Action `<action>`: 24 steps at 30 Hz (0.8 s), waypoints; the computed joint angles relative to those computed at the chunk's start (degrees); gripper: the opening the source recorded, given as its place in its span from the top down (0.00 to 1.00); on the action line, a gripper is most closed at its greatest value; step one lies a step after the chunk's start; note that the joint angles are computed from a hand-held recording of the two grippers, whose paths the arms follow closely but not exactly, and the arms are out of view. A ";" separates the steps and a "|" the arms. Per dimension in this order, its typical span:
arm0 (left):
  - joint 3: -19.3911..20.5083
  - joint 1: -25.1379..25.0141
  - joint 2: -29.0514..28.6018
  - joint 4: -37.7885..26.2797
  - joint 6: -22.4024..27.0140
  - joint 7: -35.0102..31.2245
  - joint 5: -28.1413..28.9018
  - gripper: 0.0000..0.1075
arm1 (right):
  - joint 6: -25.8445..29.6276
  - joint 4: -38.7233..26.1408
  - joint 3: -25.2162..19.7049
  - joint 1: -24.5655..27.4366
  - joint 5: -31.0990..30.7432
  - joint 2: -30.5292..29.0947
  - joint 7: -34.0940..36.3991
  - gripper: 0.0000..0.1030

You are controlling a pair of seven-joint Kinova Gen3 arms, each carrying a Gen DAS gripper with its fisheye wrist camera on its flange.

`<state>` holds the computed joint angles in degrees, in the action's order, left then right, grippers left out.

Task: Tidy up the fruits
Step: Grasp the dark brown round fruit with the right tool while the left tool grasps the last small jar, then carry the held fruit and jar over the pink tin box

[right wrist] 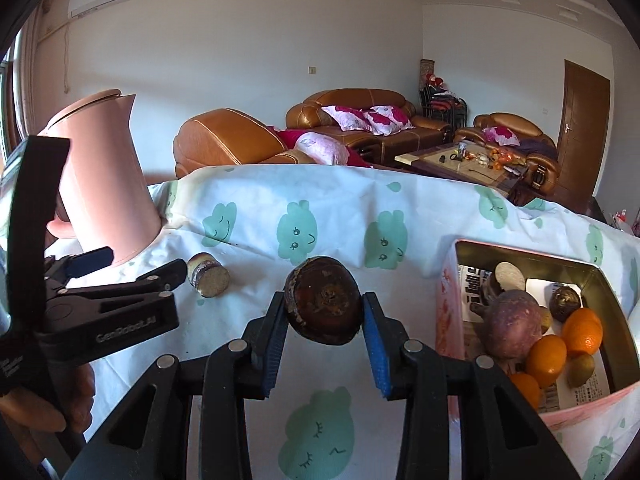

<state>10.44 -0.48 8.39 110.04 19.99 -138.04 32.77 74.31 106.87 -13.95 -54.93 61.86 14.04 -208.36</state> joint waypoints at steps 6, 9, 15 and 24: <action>-8.54 13.97 3.43 -3.15 -1.70 10.20 -13.98 0.29 | -3.62 2.32 -0.30 1.05 -0.21 -1.41 -3.74 0.62; -5.85 11.09 6.06 -7.43 4.64 14.12 -17.04 0.46 | -3.93 2.40 -0.53 1.16 -0.17 -1.38 -3.91 0.62; 1.32 3.29 6.35 -8.44 8.06 9.85 -12.99 0.71 | -3.90 1.68 -0.61 0.96 -0.62 -1.04 -2.33 0.62; 5.59 -1.22 -0.74 2.85 -9.85 1.65 -1.49 0.71 | -1.31 0.42 -0.24 -0.18 0.01 0.28 -1.38 0.62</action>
<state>16.03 -1.69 7.64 112.88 10.14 -136.38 31.28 73.00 107.29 -14.19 -55.11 61.87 14.31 -209.74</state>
